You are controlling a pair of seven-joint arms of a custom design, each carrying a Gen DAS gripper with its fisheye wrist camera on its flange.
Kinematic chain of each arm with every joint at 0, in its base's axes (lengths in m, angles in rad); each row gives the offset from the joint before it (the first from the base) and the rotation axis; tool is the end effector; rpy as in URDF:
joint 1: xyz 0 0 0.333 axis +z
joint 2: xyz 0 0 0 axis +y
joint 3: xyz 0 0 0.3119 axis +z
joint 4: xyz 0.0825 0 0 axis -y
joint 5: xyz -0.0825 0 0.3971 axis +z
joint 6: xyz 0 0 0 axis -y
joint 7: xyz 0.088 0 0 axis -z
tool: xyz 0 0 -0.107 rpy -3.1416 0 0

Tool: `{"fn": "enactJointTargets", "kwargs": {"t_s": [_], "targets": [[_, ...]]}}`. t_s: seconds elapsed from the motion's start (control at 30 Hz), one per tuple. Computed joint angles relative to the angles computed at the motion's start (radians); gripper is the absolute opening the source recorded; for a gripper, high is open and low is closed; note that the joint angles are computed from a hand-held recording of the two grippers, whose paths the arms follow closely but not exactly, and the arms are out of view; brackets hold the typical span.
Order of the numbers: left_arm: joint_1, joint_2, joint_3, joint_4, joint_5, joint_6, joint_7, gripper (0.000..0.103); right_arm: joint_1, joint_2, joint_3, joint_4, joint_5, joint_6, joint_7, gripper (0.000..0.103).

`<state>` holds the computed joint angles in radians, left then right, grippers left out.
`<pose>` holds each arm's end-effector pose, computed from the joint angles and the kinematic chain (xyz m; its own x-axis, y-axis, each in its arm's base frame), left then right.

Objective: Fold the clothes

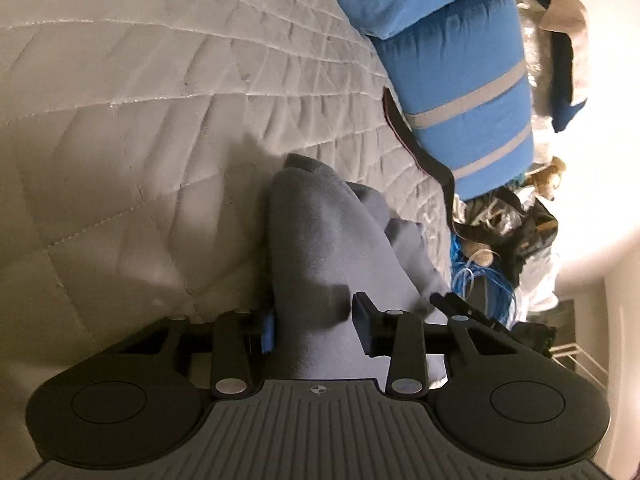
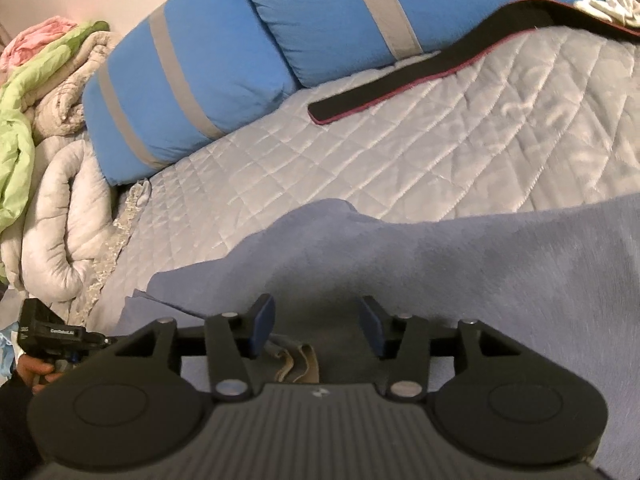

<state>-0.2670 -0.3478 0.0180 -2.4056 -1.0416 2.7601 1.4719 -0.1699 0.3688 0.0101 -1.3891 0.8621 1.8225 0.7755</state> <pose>0.4814 -0.0847 0.4980 0.3384 -0.5183 0.7854 -0.6999 -0.6965 -0.1581 0.6958 -0.0505 0.5286 0.5004 -0.6774 -0.5393 -0.8308 -0.2003 -0.5193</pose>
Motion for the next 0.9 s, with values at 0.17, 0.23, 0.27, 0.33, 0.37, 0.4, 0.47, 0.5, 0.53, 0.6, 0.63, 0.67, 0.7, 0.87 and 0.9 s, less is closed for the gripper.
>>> {"fn": "enactJointTargets", "kwargs": {"t_s": [0.17, 0.23, 0.27, 0.33, 0.37, 0.4, 0.47, 0.5, 0.53, 0.6, 0.63, 0.67, 0.7, 0.87, 0.9], "targets": [[0.160, -0.004, -0.178, 0.042, 0.500, -0.012, -0.408, 0.012, -0.010, 0.006, 0.002, 0.010, 0.002, -0.037, -0.002, 0.063], [0.213, -0.021, -0.232, 0.060, 0.659, -0.025, -0.530, 0.012, -0.018, -0.001, 0.003, 0.001, 0.015, -0.046, -0.035, 0.064], [0.242, -0.035, -0.255, 0.070, 0.734, -0.053, -0.588, 0.012, -0.021, -0.004, 0.003, -0.004, 0.022, -0.051, -0.052, 0.064], [0.289, -0.062, -0.291, 0.095, 0.869, -0.121, -0.687, 0.012, -0.030, -0.004, 0.003, -0.001, 0.037, -0.076, -0.075, 0.064], [0.301, -0.077, -0.297, 0.110, 0.913, -0.169, -0.726, 0.011, -0.035, -0.002, 0.003, 0.003, 0.045, -0.091, -0.084, 0.065], [0.310, -0.091, -0.300, 0.126, 0.950, -0.220, -0.761, 0.011, -0.040, -0.002, 0.003, 0.005, 0.054, -0.106, -0.093, 0.065], [0.323, -0.132, -0.304, 0.161, 1.028, -0.352, -0.820, 0.011, -0.049, -0.003, 0.003, 0.007, 0.076, -0.133, -0.110, 0.066], [0.327, -0.150, -0.303, 0.180, 1.063, -0.417, -0.842, 0.011, -0.053, -0.004, 0.004, 0.008, 0.089, -0.144, -0.116, 0.066], [0.336, -0.164, -0.310, 0.212, 1.105, -0.496, -0.872, 0.011, -0.057, -0.004, 0.005, 0.010, 0.102, -0.154, -0.123, 0.068], [0.350, -0.181, -0.325, 0.286, 1.185, -0.659, -0.923, 0.011, -0.064, -0.004, 0.005, 0.014, 0.130, -0.172, -0.127, 0.069], [0.353, -0.178, -0.333, 0.325, 1.216, -0.718, -0.948, 0.011, -0.068, -0.003, 0.005, 0.016, 0.145, -0.179, -0.125, 0.070], [0.354, -0.173, -0.342, 0.365, 1.244, -0.774, -0.972, 0.012, -0.073, -0.003, 0.004, 0.017, 0.159, -0.184, -0.122, 0.071], [0.350, -0.157, -0.353, 0.407, 1.268, -0.811, -0.989, 0.012, -0.077, -0.003, 0.003, 0.018, 0.172, -0.187, -0.119, 0.071], [0.311, -0.016, -0.426, 0.641, 1.394, -0.945, -1.051, 0.012, -0.102, 0.001, -0.003, 0.022, 0.231, -0.178, -0.086, 0.074], [0.298, 0.023, -0.441, 0.691, 1.417, -0.960, -1.059, 0.012, -0.108, 0.005, -0.004, 0.025, 0.240, -0.177, -0.077, 0.074]]}}
